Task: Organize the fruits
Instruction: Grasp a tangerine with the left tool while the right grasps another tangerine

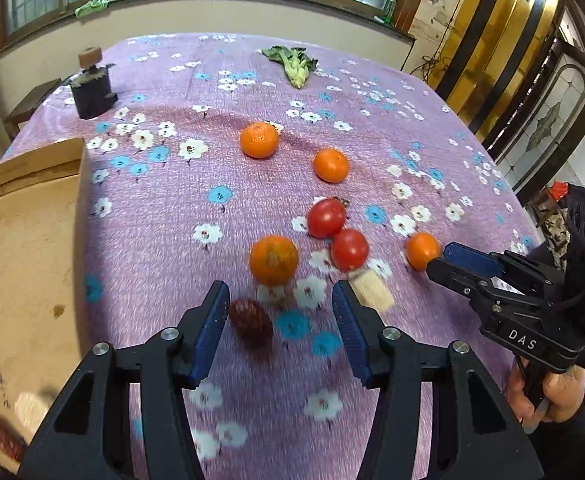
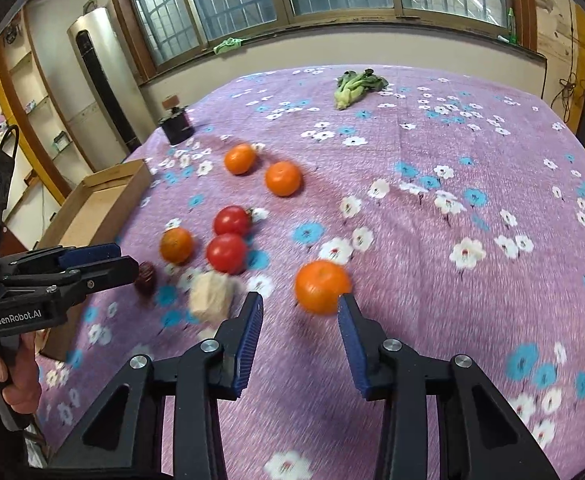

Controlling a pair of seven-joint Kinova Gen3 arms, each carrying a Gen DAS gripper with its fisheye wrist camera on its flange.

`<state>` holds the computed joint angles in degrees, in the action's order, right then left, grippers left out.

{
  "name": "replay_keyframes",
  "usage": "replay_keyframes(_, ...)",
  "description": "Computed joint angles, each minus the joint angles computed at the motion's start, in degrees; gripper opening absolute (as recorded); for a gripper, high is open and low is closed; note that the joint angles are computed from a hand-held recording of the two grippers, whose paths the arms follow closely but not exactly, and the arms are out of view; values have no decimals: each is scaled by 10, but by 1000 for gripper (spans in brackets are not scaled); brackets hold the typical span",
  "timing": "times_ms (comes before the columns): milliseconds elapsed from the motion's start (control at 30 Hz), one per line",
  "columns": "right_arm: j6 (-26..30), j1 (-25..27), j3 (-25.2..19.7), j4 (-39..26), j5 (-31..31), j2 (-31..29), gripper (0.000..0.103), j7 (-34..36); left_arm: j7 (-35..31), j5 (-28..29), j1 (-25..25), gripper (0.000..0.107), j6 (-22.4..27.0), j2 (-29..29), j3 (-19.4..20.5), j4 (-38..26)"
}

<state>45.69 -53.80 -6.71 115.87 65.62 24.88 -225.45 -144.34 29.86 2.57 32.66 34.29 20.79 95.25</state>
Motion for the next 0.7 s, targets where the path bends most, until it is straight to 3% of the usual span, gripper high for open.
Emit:
replay_keyframes(267, -19, 27, 18, -27, -45, 25, 40, 81, 45, -49, 55, 52, 3, 35, -23, -48)
replay_keyframes(400, -25, 19, 30, -28, -42, 32, 40, 83, 60, -68, 69, 36, -11, 49, -28, -52)
replay_keyframes(467, -24, 13, 34, -27, -37, 33, 34, 78, 56, -68, 55, 29, -20, 50, -12, -47)
replay_keyframes(700, -16, -5, 33, -23, -31, 22, 33, 55, 41, -48, 16, 29, -22, 42, 16, -27)
